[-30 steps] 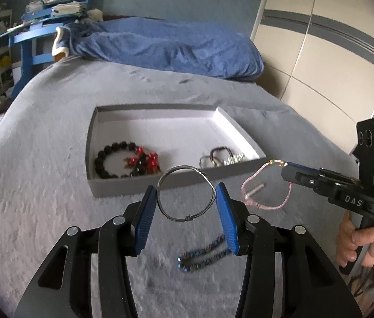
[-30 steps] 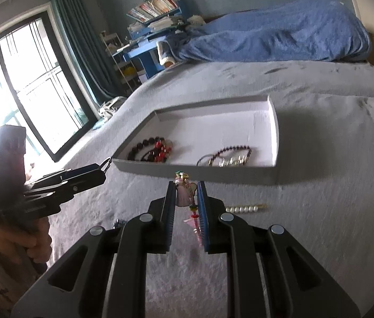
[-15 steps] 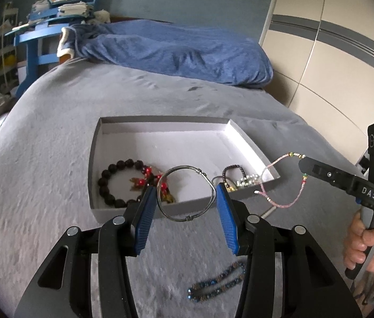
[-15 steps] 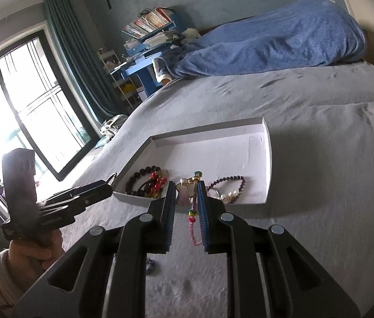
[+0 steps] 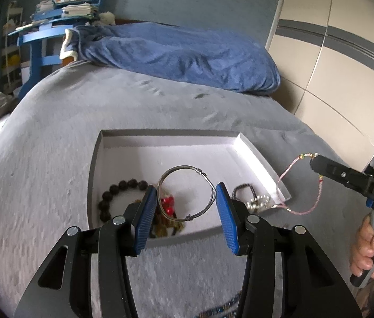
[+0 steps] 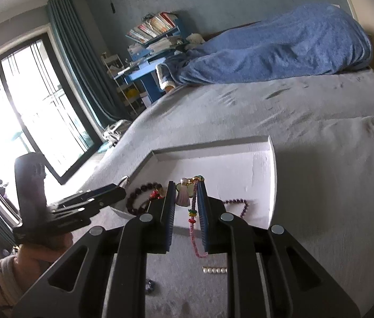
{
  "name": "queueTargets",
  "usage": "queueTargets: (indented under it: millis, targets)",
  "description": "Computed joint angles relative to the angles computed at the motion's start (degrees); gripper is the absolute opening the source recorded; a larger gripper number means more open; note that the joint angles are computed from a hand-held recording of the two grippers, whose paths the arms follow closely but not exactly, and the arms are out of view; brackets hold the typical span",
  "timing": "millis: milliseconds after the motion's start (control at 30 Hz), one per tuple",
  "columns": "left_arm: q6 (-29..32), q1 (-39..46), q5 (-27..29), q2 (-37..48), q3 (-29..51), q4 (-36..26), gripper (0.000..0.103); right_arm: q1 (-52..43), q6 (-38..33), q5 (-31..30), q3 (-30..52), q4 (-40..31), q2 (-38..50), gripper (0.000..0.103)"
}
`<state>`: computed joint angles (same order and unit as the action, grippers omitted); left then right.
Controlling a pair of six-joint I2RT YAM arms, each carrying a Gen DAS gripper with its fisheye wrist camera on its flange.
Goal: Organize jewelry
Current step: 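Carry both held bracelets up and over the tray, then open both tools to drop the bracelets into the tray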
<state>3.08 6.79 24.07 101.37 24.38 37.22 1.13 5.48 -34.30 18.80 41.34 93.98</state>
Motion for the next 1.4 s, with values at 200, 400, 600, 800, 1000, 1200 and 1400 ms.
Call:
queueTargets:
  millis: [200,400,600,800,1000,1200,1400]
  targets:
    - [0.0,-0.9,-1.7,0.6,1.3,0.5,0.048,0.2,2.0,-2.4,0.9,1.1,-1.2,0.016]
    - [-0.5,-1.2,-5.1,4.1,4.6,-0.7,0.048,3.9,1.9,-0.8,4.7,-0.7,2.2,0.016]
    - [-1.1,-0.6,-7.6,9.6,9.3,-4.6,0.048,7.0,-1.3,5.5,8.1,-4.4,8.5,0.016]
    - [0.0,-0.9,-8.6,11.6,10.0,-5.2,0.048,6.6,-2.2,11.0,10.7,-8.0,12.6,0.016]
    - [0.7,-1.4,-10.1,12.7,10.0,-4.9,0.048,7.5,-3.3,15.1,12.1,-9.6,14.9,0.016]
    - [0.7,-1.6,-11.0,13.4,9.9,-4.4,0.053,7.3,-3.9,15.8,12.0,-9.5,15.9,0.018]
    - [1.4,-2.1,-11.3,11.8,8.1,-2.5,0.061,6.3,-3.9,16.4,11.3,-9.0,15.0,0.038]
